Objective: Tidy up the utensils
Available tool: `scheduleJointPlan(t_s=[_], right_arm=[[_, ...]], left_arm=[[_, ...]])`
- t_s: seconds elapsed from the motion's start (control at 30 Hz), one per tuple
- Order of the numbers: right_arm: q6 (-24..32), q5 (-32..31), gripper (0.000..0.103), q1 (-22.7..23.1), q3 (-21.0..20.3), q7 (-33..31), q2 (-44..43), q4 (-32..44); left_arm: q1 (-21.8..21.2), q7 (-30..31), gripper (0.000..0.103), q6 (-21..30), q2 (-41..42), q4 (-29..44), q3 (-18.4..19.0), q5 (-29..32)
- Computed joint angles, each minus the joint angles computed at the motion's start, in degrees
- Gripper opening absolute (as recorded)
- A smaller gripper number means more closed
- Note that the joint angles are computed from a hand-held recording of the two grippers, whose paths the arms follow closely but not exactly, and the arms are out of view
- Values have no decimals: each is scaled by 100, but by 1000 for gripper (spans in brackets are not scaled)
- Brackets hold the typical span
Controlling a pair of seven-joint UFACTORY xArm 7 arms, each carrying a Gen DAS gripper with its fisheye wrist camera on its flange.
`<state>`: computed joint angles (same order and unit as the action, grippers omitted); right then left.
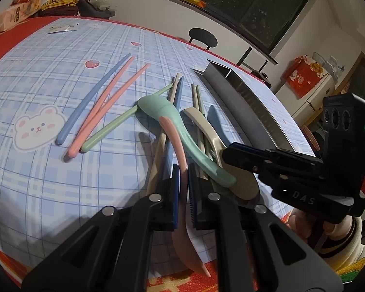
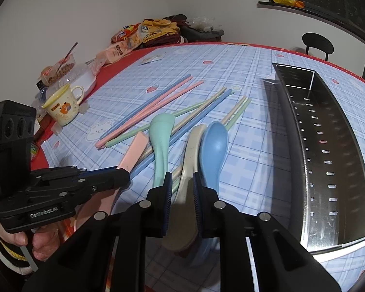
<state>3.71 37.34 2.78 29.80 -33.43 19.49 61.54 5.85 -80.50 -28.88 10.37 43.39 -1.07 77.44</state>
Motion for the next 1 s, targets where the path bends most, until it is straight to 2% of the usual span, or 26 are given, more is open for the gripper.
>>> scheduleJointPlan(t_s=[0.17,0.47,0.57,0.67,0.77,0.8,0.87,1.0], right_arm=[[-23,-391,17,311,-401,450,56,30],[-445,-150,17,-774,733,203,201,-84],[-417,-252,17,-982,891,368,289,-57],[-277,-392,17,-982,879,468,322,-26],[-292,-595,18,-757,682,548,278,-49],[-308,-623,18,-760,689,562,282,-55],[-320,-543,18,-1063,994,472,360,-60],[-285,-630,17,-989,887,638,377,-38]], left_arm=[[-22,120,11,42,-26,-15,-27,-75],[-27,-108,11,54,53,108,-13,154],[-39,-183,11,65,76,156,-5,229],[-56,-218,11,63,84,176,12,261],[-67,-271,11,66,94,197,21,311],[-74,-252,11,62,85,181,27,298],[-86,-268,11,76,91,195,28,323],[-105,-234,11,100,80,182,33,303]])
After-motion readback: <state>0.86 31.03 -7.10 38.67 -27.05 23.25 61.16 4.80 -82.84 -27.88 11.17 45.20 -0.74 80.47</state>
